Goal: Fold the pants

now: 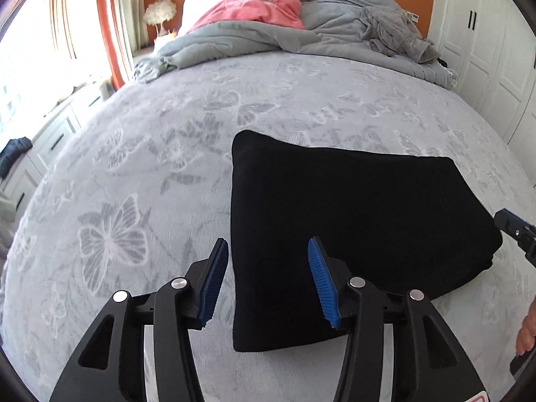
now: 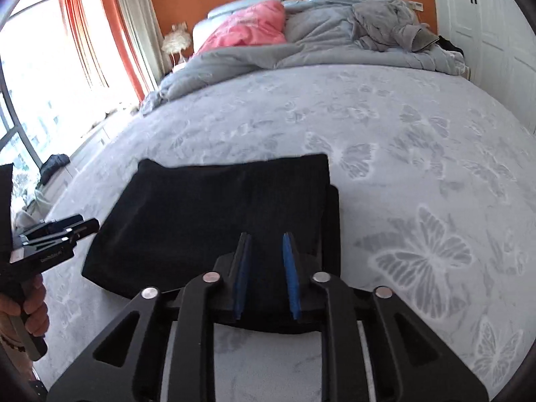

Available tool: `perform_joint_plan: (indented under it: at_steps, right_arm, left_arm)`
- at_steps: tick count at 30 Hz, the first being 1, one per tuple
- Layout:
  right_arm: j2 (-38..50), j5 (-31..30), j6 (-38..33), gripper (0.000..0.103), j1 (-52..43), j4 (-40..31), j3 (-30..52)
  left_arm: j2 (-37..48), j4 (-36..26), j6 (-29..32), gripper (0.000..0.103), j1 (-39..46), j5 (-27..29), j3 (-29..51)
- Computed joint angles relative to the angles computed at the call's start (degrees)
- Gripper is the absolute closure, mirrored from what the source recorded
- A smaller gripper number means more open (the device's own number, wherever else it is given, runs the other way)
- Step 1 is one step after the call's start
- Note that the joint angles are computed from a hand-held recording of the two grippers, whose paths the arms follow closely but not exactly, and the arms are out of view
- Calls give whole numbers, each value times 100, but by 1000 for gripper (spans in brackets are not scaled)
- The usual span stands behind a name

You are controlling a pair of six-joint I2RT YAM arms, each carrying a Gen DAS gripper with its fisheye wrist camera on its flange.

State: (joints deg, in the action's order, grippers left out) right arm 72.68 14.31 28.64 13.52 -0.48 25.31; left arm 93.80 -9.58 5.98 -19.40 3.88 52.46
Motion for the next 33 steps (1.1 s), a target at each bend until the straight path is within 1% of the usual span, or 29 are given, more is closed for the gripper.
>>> perform_joint_plan:
  at_steps: [1, 2, 3, 4, 5, 6, 7, 8, 11, 12, 13, 14, 16, 18, 20, 22, 23, 25, 26, 28, 30, 31, 33]
  right_arm:
    - [566, -71, -89, 99, -113, 138, 72]
    - [844, -356, -192, 101, -308, 408, -34]
    - [834, -194, 119, 101, -228, 693, -186]
    - [537, -214, 265, 100, -197, 323, -131]
    - [172, -182, 320, 98, -127, -128, -48]
    - [-222, 121, 471, 95, 119, -531, 37]
    - [-702, 567, 675, 94, 436, -980, 77]
    - [-1092, 872, 847, 93, 712, -1402, 164]
    - [-1889, 1568, 1645, 93, 1567, -2400, 346]
    - [-2018, 1785, 1901, 93, 1872, -2672, 409]
    - [-2058, 2125, 2268, 93, 2290, -3047, 526]
    - [-2008, 2516, 2763, 93, 2780, -3493, 651]
    - [-1770, 3135, 3832, 93, 3720, -4355, 889]
    - [-1486, 3531, 5041, 90, 4549, -5181, 1037]
    - [-1264, 3669, 6259, 79, 5284, -5732, 1023]
    - [-888, 3705, 7484, 75, 5909, -6149, 968]
    - [-719, 3614, 7827, 75, 6090, -6227, 947]
    - [-334, 3452, 8370, 75, 6428, -6420, 994]
    - [-72, 3356, 8605, 75, 6597, -6511, 1039]
    - [208, 3202, 8595, 75, 6703, -6430, 1028]
    - [437, 3136, 8683, 75, 6807, -6405, 1014]
    - [537, 3111, 8737, 74, 6859, -6367, 995]
    - [631, 3058, 8856, 68, 6897, -6267, 919]
  left_arm:
    - [113, 74, 39, 55, -119, -160, 7]
    - [238, 125, 20, 55, -199, -266, 13]
    - [332, 155, -4, 55, -226, -269, -3]
    - [348, 114, -30, 55, -214, -240, -19]
    - [297, 102, -70, 55, -206, -229, -83]
    - [249, 133, -51, 55, -227, -225, -140]
    - [90, 129, -3, 55, -238, -232, -239]
    - [-85, 157, -24, 55, -275, -294, -358]
    - [-902, 54, -64, 55, -287, -299, -784]
    - [-1239, -86, -98, 55, -277, -289, -912]
    - [-1542, -246, -122, 53, -251, -242, -1015]
    - [-1849, -421, -133, 50, -215, -177, -1119]
    - [-2538, -762, -169, 48, -111, -74, -1363]
    - [-3182, -1082, -155, 45, 41, -3, -1593]
    - [-3795, -1383, -109, 38, 230, 139, -1826]
    - [-4436, -1560, -38, 34, 441, 259, -2132]
    - [-4695, -1593, 1, 32, 525, 269, -2283]
    - [-5248, -1687, 25, 29, 617, 235, -2612]
    - [-5405, -1697, 68, 28, 703, 290, -2752]
    - [-5628, -1683, 187, 26, 926, 473, -3016]
    - [-5770, -1600, 280, 26, 1081, 537, -3245]
    - [-5791, -1548, 346, 26, 1134, 519, -3326]
    - [-5960, -1415, 472, 26, 1207, 499, -3546]
